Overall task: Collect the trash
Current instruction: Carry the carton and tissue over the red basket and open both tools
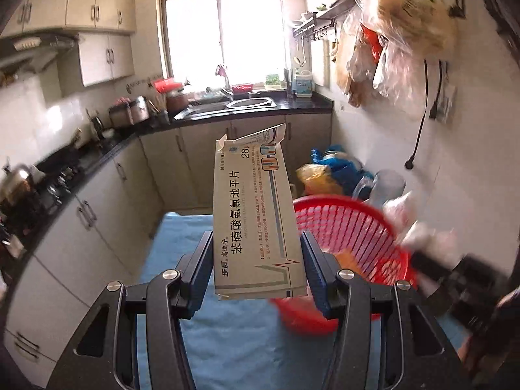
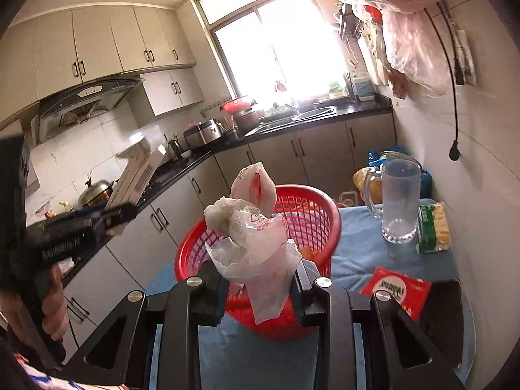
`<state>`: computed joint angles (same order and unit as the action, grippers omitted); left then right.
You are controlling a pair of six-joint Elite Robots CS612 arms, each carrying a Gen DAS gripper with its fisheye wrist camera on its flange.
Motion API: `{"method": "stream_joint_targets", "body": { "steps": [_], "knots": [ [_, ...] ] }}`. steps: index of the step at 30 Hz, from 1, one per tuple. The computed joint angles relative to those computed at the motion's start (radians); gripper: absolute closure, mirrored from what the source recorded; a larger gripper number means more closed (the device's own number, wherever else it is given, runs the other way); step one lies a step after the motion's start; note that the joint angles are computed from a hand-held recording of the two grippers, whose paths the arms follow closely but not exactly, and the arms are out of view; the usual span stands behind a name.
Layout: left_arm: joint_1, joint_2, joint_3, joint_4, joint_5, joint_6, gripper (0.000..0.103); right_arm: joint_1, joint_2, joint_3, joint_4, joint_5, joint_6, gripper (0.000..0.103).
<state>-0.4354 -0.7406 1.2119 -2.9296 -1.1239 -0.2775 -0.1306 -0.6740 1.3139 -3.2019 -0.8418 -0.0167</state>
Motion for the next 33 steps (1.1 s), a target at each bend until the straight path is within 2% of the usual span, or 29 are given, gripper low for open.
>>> {"method": "stream_joint_targets", "body": {
  "steps": [6,10,12,14,16,18,22,24,28,30,33],
  "knots": [
    [0.024,0.08,-0.146,0.101,-0.095,-0.022,0.051,0.022,0.043,-0.091,0.085,-0.045,-0.021,0.069],
    [0.033,0.102,-0.171,0.102,-0.136,-0.035,0.051,0.031,0.069,-0.136,0.138,-0.07,-0.025,0.067],
    [0.04,0.101,-0.164,0.088,-0.164,-0.045,0.035,0.032,0.078,-0.148,0.148,-0.073,-0.014,0.065],
    [0.042,0.096,-0.145,0.052,-0.164,-0.047,0.029,0.03,0.084,-0.153,0.141,-0.065,0.003,0.044],
    [0.04,0.085,-0.121,0.023,-0.142,-0.043,0.028,0.03,0.085,-0.148,0.105,-0.077,0.024,0.036],
    [0.04,0.071,-0.095,0.01,-0.129,-0.042,0.028,0.031,0.082,-0.145,0.097,-0.08,0.021,0.036],
    [0.024,0.037,-0.019,-0.05,-0.029,-0.017,0.027,0.029,0.066,-0.121,0.071,-0.079,0.03,0.036],
    [0.015,0.023,0.017,-0.081,0.012,-0.006,0.022,0.026,0.052,-0.095,0.058,-0.075,0.027,0.036],
    [-0.013,-0.007,0.116,-0.204,0.128,0.031,0.015,0.022,0.018,-0.028,0.047,-0.079,0.001,0.034],
    [-0.031,-0.017,0.165,-0.283,0.202,0.078,0.008,0.019,0.001,0.008,0.042,-0.076,-0.013,0.034],
    [-0.059,-0.032,0.237,-0.382,0.303,0.127,0.006,0.014,-0.026,0.067,0.028,-0.076,-0.033,0.032]
  ]
}}
